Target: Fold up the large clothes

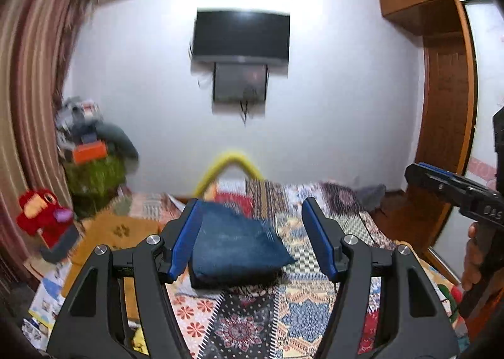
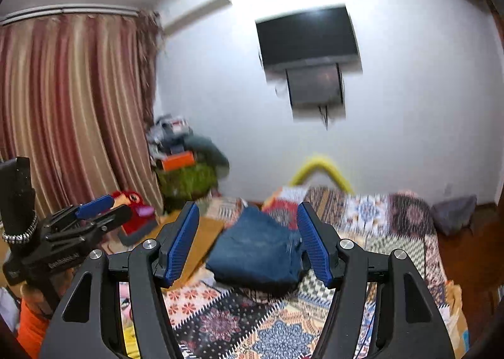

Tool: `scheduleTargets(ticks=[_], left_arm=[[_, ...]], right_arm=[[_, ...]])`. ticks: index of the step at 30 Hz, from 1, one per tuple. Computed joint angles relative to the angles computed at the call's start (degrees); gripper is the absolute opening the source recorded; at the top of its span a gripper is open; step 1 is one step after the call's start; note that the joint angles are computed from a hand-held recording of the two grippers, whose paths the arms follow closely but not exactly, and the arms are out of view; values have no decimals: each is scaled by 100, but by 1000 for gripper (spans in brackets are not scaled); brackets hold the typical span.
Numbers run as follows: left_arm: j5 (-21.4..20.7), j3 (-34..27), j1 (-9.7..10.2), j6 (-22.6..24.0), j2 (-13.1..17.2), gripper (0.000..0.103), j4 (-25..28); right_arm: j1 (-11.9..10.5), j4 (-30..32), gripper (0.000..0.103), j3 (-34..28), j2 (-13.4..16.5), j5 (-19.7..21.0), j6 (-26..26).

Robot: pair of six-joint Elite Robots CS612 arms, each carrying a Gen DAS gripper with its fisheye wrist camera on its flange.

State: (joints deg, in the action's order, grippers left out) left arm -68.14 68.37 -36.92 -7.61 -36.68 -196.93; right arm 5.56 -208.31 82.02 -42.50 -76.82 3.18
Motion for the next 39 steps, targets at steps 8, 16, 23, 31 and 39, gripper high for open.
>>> scheduleTargets(ticks=[8,16,23,31,39], left_arm=[[954,693,-374,360,-121,69,-1701],[1725,783,-622,763,-7,99,-2293],[1894,820,-621,548,-12,102,-2132],[1919,849,-599,388,-17,103,-2063],[1901,819,-613,523,25,103,-2076]], right_arm=[[146,-1161,61,398,32,-380,-206],[231,-1435,91,409,101,-770,-142],[222,-1356,103,450,76,-932,68],[242,-1290,103,540,53,-1013,-18],[256,-1160,103,606,31,-1012,-99]])
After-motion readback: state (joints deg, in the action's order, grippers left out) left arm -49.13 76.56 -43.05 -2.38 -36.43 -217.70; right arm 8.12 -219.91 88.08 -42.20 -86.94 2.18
